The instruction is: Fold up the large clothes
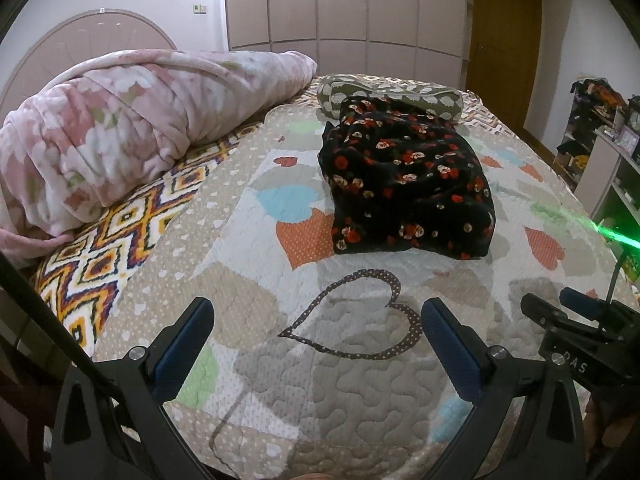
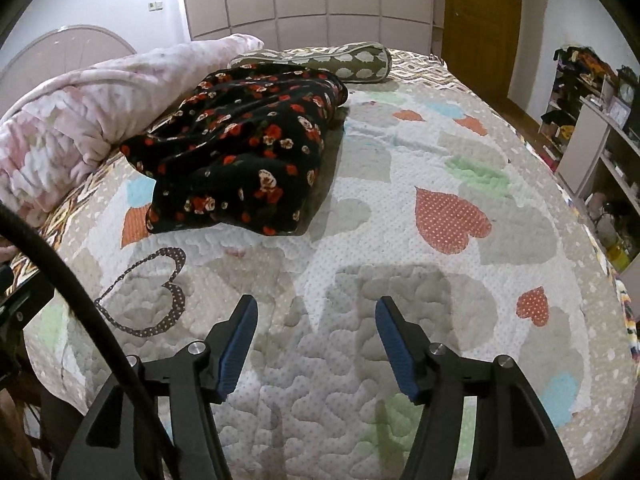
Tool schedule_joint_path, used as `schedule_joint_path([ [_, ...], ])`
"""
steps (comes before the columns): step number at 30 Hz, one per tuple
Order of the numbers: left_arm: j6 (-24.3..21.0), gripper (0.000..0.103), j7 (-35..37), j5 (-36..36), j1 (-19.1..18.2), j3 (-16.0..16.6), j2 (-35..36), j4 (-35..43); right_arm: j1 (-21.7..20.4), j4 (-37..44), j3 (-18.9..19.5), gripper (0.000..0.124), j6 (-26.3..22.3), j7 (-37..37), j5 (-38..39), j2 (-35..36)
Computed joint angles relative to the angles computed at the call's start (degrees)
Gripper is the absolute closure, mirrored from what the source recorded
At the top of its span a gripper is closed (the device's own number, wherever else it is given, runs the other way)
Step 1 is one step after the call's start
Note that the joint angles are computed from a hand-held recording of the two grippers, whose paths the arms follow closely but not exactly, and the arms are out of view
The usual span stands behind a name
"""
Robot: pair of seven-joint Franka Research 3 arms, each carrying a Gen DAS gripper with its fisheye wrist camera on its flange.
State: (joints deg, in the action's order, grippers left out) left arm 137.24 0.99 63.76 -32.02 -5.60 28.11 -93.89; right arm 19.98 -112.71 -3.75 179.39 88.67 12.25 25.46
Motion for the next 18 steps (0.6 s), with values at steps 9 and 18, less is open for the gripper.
schedule_joint_path([
  [9,-0.34,0.000,1.89,-2.25,0.29,-0.12,1.21,1.06,3.59,0.76,-3.77,0.056,-1.07,2.28,-2.54,1.02],
  [18,0.38,0.000,4.87,-5.79,0.62,-0.07,3.03,2.55,3.21,1.41,-3.86,0.054,-1.84,3.15,-3.49,1.73],
])
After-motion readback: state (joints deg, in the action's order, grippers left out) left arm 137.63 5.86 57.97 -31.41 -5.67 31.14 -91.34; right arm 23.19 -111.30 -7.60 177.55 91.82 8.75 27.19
